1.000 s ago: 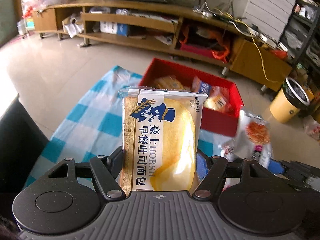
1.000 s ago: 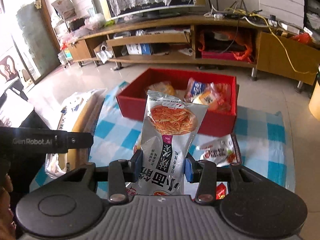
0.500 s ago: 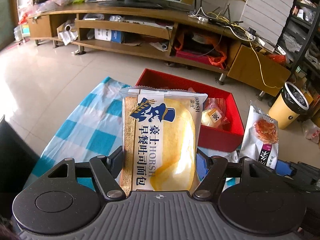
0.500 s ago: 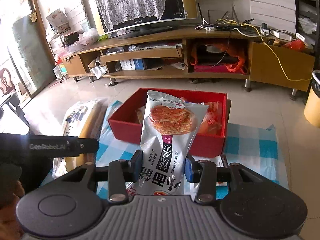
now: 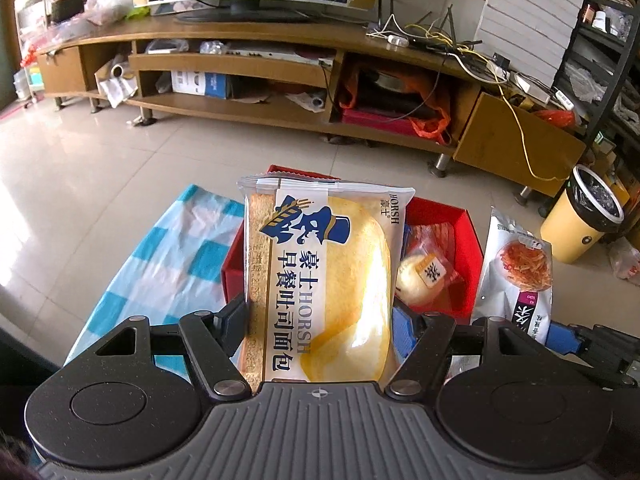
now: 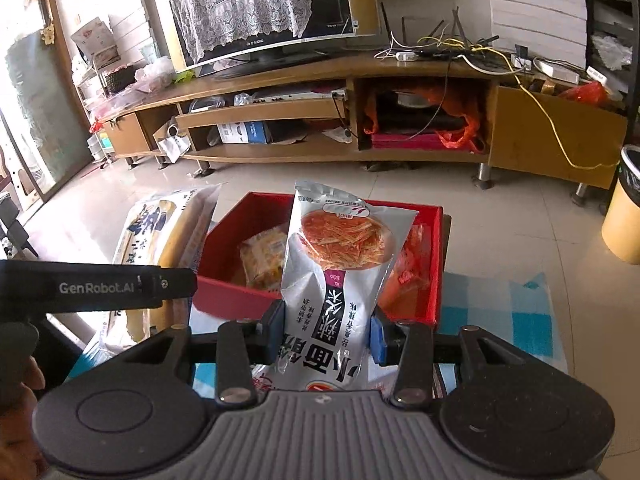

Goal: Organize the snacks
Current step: 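Lift and carry the bread pack and noodle bag over the red box with both grippers, then lower the bread pack and noodle bag into the red box and open both grippers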

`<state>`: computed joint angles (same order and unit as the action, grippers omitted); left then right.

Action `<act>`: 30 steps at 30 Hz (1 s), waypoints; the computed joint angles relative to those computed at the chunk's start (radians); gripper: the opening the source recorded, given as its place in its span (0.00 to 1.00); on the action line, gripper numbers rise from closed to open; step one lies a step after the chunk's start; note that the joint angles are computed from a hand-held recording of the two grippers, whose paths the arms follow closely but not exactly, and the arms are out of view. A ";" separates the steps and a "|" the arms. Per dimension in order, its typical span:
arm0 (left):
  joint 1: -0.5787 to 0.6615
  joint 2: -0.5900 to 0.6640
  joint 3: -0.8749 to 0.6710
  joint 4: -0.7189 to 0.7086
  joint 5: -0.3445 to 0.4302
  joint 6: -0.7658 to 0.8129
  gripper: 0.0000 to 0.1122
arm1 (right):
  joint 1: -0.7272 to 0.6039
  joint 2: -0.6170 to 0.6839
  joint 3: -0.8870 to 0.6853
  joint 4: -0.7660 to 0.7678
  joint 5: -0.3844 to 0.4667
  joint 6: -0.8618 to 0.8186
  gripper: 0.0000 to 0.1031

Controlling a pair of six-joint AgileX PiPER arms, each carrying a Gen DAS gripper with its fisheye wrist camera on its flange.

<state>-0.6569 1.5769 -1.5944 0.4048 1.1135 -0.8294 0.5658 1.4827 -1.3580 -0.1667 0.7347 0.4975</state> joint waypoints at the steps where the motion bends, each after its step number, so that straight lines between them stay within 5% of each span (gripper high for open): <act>1: 0.005 0.007 -0.007 0.000 0.000 0.004 0.67 | -0.002 0.008 -0.009 -0.001 0.001 -0.003 0.39; 30: 0.058 0.377 -0.379 0.078 0.069 0.126 0.67 | -0.150 0.321 -0.281 0.093 -0.015 -0.185 0.38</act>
